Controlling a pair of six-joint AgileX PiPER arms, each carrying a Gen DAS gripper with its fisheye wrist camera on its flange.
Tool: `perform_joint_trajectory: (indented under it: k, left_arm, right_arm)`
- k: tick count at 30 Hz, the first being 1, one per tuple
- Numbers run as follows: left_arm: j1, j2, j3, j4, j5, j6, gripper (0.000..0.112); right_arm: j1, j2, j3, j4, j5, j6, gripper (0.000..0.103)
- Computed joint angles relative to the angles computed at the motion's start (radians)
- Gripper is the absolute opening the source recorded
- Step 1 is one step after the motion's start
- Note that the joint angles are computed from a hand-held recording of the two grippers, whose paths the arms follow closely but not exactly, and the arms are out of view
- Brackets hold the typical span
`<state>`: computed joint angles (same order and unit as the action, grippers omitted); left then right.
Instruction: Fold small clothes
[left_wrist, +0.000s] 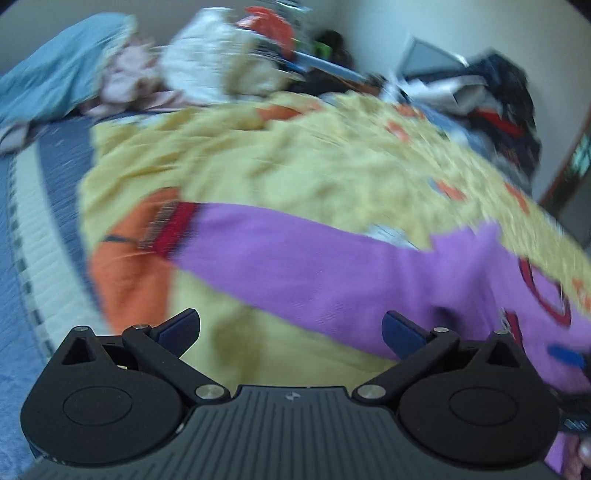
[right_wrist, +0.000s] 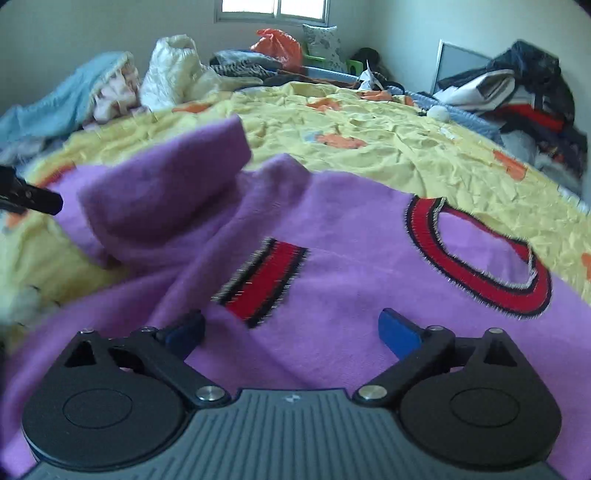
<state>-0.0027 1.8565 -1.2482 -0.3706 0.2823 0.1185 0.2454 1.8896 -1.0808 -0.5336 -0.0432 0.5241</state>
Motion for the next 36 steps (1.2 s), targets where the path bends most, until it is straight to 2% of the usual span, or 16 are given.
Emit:
perform_joint_trajectory:
  k: [2,5,8,11,13,16,18,22,26,29,30,31,32,33,34,36]
  left_arm:
    - [0.091,0.0,0.007,-0.2,0.035,0.164,0.103]
    - [0.242,0.025,-0.027,-0.5,0.185,0.411,0.103]
    - [0.342,0.07,-0.035,-0.8,0.303,0.663,0.103]
    - [0.382,0.13,-0.08,-0.921,0.404,0.692,0.103]
    - [0.395,0.162,-0.106,-1.019,0.478,0.727,0.103]
    - [0.371,0.187,-0.154,-1.05,0.493,0.686,0.103]
    - [0.344,0.203,-0.201,-0.969,0.46,0.599,0.103]
    - [0.33,0.291,-0.288,-0.903,0.471,0.489,0.103]
    - [0.331,0.342,-0.317,-0.964,0.423,0.477,0.102]
    - [0.359,0.387,-0.373,-0.979,0.449,0.4,0.101]
    - [0.369,0.393,-0.39,-0.966,0.463,0.371,0.098]
    - [0.373,0.39,-0.408,-0.917,0.464,0.337,0.09]
    - [0.373,0.379,-0.413,-0.872,0.452,0.316,0.076]
    - [0.376,0.368,-0.408,-0.858,0.444,0.324,0.071]
    - [0.385,0.363,-0.401,-0.883,0.46,0.366,0.059]
    - [0.395,0.379,-0.433,-0.858,0.505,0.342,0.056]
  right_arm:
    - [-0.018,-0.078,0.103,0.164,-0.066,-0.133,0.101]
    - [-0.054,-0.192,0.266,0.182,-0.189,-0.119,0.101]
    - [-0.076,-0.268,0.356,0.309,-0.224,-0.231,0.101]
    - [-0.122,-0.321,0.416,0.175,-0.267,-0.067,0.101]
    - [-0.137,-0.345,0.447,0.155,-0.291,-0.037,0.101]
    - [-0.14,-0.356,0.465,0.182,-0.292,-0.053,0.101]
    - [-0.143,-0.361,0.475,0.167,-0.288,-0.032,0.101]
    - [-0.141,-0.38,0.502,0.197,-0.295,-0.062,0.101]
    - [-0.134,-0.409,0.526,0.241,-0.291,-0.116,0.101]
    - [-0.133,-0.44,0.553,0.3,-0.286,-0.166,0.101]
    - [-0.136,-0.451,0.562,0.305,-0.286,-0.17,0.101]
    - [-0.138,-0.461,0.57,0.314,-0.281,-0.178,0.101]
    - [-0.137,-0.471,0.573,0.334,-0.269,-0.199,0.101]
    - [-0.138,-0.481,0.579,0.357,-0.26,-0.224,0.101]
    - [-0.14,-0.492,0.587,0.374,-0.257,-0.241,0.101]
    - [-0.153,-0.507,0.601,0.357,-0.256,-0.219,0.101]
